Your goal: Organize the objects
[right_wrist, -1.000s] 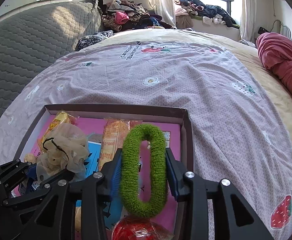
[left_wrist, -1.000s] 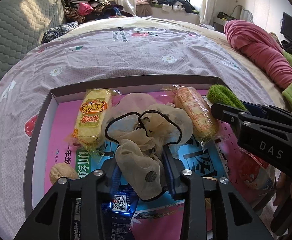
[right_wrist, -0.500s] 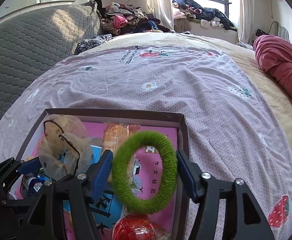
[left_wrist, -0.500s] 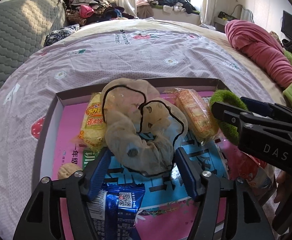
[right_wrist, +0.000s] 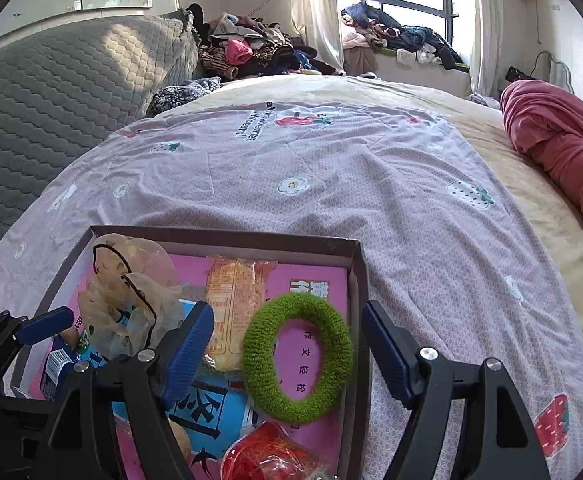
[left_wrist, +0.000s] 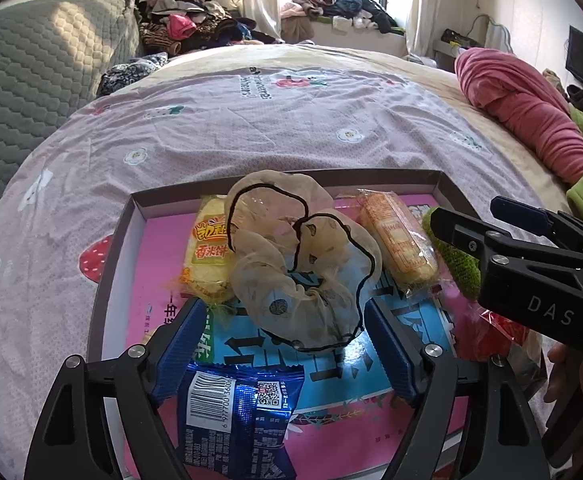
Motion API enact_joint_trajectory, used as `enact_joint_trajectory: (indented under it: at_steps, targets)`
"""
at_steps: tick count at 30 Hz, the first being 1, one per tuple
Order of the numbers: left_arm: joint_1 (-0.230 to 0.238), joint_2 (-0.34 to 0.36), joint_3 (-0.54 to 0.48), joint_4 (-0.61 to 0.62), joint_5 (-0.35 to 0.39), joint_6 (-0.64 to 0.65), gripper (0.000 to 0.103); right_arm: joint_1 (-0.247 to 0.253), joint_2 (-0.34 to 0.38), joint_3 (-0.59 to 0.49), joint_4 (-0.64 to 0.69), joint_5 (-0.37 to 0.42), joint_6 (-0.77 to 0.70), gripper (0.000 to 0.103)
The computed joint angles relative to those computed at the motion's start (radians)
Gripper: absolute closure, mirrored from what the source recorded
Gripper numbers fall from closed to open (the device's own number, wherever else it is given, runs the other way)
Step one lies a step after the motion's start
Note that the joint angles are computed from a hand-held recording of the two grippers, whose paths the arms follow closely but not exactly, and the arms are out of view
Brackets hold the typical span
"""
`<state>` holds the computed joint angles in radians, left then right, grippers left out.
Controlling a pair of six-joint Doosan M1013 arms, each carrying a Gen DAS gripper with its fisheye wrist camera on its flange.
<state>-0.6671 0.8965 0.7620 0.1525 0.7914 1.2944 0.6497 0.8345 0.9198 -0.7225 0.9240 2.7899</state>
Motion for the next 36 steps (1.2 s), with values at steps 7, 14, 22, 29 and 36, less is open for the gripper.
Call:
enact_joint_trajectory:
  at_steps: [7,14,22,29,36]
  targets:
    - [0.004,-0.020,0.025,-0.003,-0.033,-0.022,0.016,0.010,-0.006,-0.001,-0.038,0.009,0.016,0.015]
    - [0.008,-0.053,0.070,0.001,-0.099,-0.048,0.008,0.025,-0.022,0.010,-0.123,0.019,0.069,0.005]
    - [0.011,-0.074,0.096,0.011,-0.139,-0.067,0.007,0.037,-0.036,0.023,-0.190,0.019,0.118,0.001]
    - [0.014,-0.095,0.124,0.015,-0.177,-0.083,0.007,0.044,-0.050,0.042,-0.245,0.009,0.163,0.001]
    - [0.017,-0.123,0.159,0.047,-0.215,-0.133,0.007,0.056,-0.068,0.059,-0.304,0.013,0.210,0.001]
